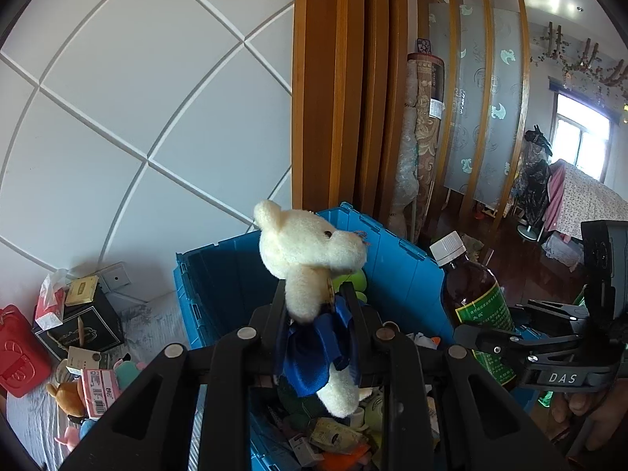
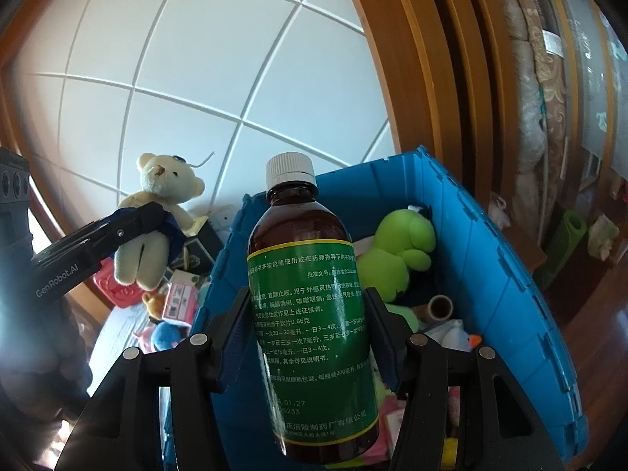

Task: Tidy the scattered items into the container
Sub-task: 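Lower both into the blue crate and open both grippers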

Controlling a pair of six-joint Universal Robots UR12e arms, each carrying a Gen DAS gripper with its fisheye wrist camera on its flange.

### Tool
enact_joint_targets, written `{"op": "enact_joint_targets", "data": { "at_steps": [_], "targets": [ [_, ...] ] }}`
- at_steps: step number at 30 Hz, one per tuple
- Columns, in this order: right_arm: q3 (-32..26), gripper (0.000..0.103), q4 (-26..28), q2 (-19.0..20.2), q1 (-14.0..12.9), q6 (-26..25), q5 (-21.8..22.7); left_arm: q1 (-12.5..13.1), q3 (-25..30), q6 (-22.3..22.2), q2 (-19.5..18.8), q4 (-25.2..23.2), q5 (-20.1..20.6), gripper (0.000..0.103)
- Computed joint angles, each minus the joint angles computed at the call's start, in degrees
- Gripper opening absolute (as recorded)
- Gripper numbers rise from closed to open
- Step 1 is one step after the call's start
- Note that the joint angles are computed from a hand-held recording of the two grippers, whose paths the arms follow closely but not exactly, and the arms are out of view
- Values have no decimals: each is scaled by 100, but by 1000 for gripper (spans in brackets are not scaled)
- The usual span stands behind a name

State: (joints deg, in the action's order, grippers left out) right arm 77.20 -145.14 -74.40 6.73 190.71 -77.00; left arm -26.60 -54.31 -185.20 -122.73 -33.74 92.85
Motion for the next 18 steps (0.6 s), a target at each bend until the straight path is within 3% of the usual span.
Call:
{"op": "enact_joint_targets", "data": {
  "at_steps": [16, 17, 18],
  "targets": [
    [-161, 56, 84, 150, -113, -7, 5, 4, 550, -128, -325, -74, -219, 24],
    [-152, 59, 24, 148, -111, 7, -26, 4, 554, -217, -328, -7, -136, 28],
    [-144, 70, -48, 147, -103, 18, -77, -2, 560, -305, -331, 24, 10, 52]
  ]
}}
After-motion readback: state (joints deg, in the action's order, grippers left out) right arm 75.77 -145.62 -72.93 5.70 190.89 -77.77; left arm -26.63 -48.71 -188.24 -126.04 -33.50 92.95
